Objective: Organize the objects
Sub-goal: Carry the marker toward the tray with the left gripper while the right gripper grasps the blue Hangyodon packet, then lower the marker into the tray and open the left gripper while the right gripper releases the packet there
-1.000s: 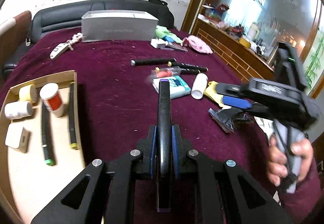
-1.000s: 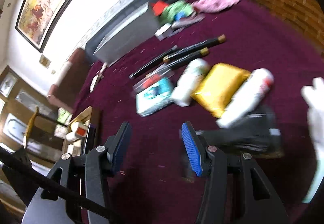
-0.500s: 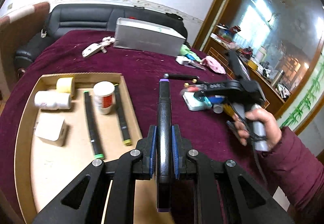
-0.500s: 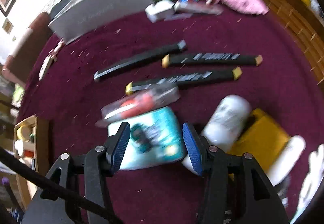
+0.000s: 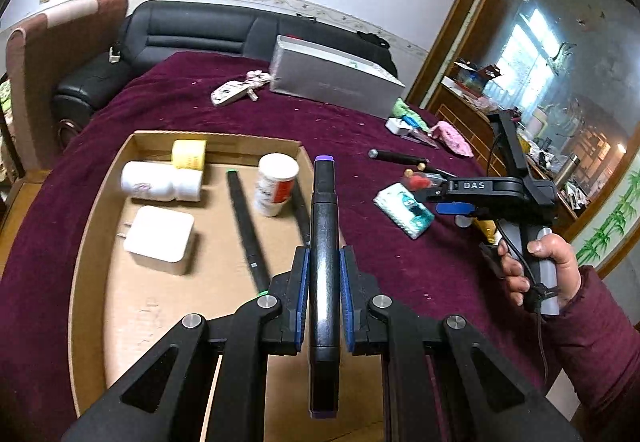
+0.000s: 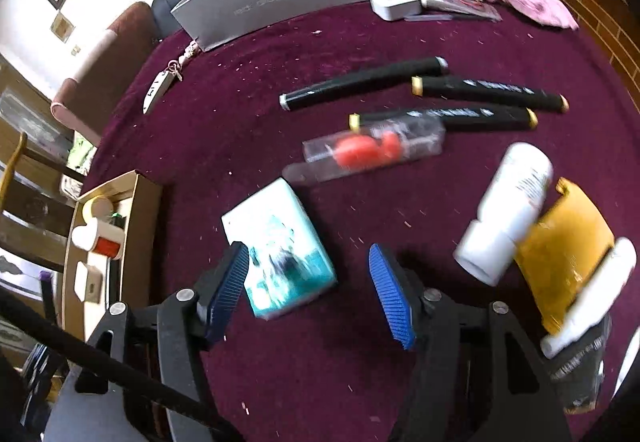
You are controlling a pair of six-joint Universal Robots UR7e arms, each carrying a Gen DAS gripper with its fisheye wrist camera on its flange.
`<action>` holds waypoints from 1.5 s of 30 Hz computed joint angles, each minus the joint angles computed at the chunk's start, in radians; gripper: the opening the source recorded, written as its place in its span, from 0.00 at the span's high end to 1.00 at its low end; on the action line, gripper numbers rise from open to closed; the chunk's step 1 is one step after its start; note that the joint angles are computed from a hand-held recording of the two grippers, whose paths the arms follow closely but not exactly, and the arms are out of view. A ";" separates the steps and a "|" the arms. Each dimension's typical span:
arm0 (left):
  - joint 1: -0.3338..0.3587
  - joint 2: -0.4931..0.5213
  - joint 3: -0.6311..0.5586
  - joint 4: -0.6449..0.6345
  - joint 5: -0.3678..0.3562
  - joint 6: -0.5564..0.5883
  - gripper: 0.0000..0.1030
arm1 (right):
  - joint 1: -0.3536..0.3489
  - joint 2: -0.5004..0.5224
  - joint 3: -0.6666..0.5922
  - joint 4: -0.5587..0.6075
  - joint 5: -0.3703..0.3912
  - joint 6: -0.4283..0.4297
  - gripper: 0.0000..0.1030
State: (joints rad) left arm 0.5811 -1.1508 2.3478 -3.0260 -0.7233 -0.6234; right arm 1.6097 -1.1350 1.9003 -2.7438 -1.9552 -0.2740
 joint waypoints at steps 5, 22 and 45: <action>0.001 -0.038 0.027 0.038 0.025 -0.044 0.89 | 0.042 0.076 -0.041 -0.001 -0.104 -0.060 0.40; 0.010 -0.178 0.090 0.260 0.103 -0.212 0.89 | 0.092 0.083 0.034 -0.128 -0.200 -0.084 0.61; 0.169 -0.181 -0.013 0.421 0.102 -0.126 0.89 | 0.255 0.223 -0.014 0.105 0.137 0.078 0.60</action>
State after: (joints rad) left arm 0.7497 -1.3315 2.3343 -2.6047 -0.6211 -0.7498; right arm 1.8649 -0.9124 1.8859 -2.6386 -1.8183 -0.1965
